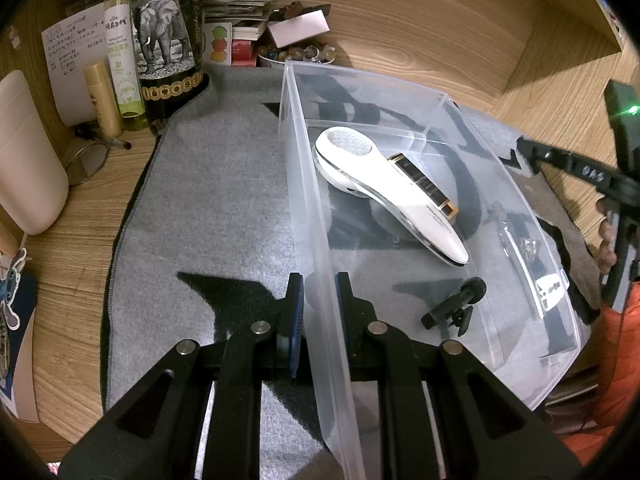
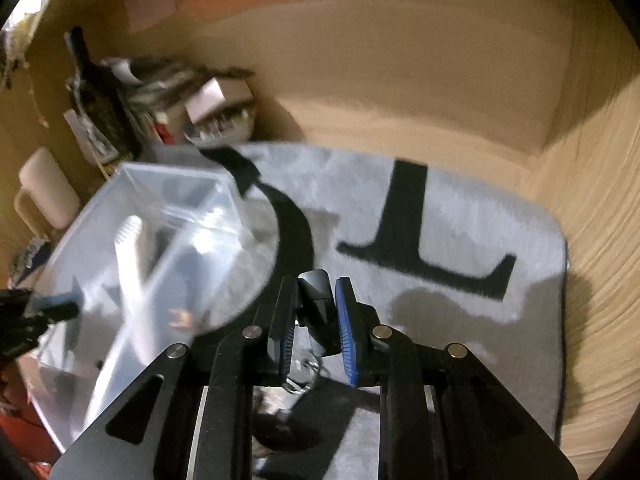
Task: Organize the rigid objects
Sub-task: 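Carry the small black item into the box and open the right tool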
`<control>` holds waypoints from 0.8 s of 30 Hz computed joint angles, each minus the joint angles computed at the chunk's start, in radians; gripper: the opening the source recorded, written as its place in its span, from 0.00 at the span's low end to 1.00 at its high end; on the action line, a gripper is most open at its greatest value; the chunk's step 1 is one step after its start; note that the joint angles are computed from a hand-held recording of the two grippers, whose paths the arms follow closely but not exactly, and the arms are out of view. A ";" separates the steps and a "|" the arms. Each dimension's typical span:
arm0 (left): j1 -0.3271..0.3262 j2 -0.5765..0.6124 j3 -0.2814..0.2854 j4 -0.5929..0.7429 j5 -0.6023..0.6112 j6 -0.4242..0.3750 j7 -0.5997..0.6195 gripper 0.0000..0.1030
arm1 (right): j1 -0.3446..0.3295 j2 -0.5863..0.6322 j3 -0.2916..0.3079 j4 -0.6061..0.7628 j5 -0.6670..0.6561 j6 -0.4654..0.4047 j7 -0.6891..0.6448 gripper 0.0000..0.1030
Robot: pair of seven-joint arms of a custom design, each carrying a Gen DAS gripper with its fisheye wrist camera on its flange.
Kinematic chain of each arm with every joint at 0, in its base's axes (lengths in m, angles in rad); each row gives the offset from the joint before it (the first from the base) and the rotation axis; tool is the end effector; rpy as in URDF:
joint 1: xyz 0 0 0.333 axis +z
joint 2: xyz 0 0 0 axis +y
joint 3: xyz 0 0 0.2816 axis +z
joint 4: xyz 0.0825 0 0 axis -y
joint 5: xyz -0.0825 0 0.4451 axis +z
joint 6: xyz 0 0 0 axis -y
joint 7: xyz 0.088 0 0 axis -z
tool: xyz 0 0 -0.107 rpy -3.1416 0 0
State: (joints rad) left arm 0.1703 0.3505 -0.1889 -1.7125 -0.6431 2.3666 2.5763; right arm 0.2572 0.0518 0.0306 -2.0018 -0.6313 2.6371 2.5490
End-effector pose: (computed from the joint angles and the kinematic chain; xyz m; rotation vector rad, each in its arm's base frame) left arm 0.7223 -0.0106 0.3624 -1.3423 2.5501 -0.9458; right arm 0.6283 0.2014 0.4313 -1.6016 2.0050 -0.7131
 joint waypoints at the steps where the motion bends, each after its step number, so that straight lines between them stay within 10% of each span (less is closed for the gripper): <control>1: 0.001 0.001 0.000 0.001 0.000 0.000 0.002 0.14 | 0.002 0.003 0.001 0.011 -0.014 0.001 0.008 0.17; 13: 0.002 -0.002 -0.002 -0.002 -0.008 -0.002 0.011 0.14 | 0.058 0.063 0.017 0.133 -0.079 0.032 -0.039 0.17; 24: 0.005 -0.002 -0.002 -0.001 -0.019 -0.010 0.027 0.15 | 0.110 0.239 0.012 0.307 0.156 0.023 -0.319 0.18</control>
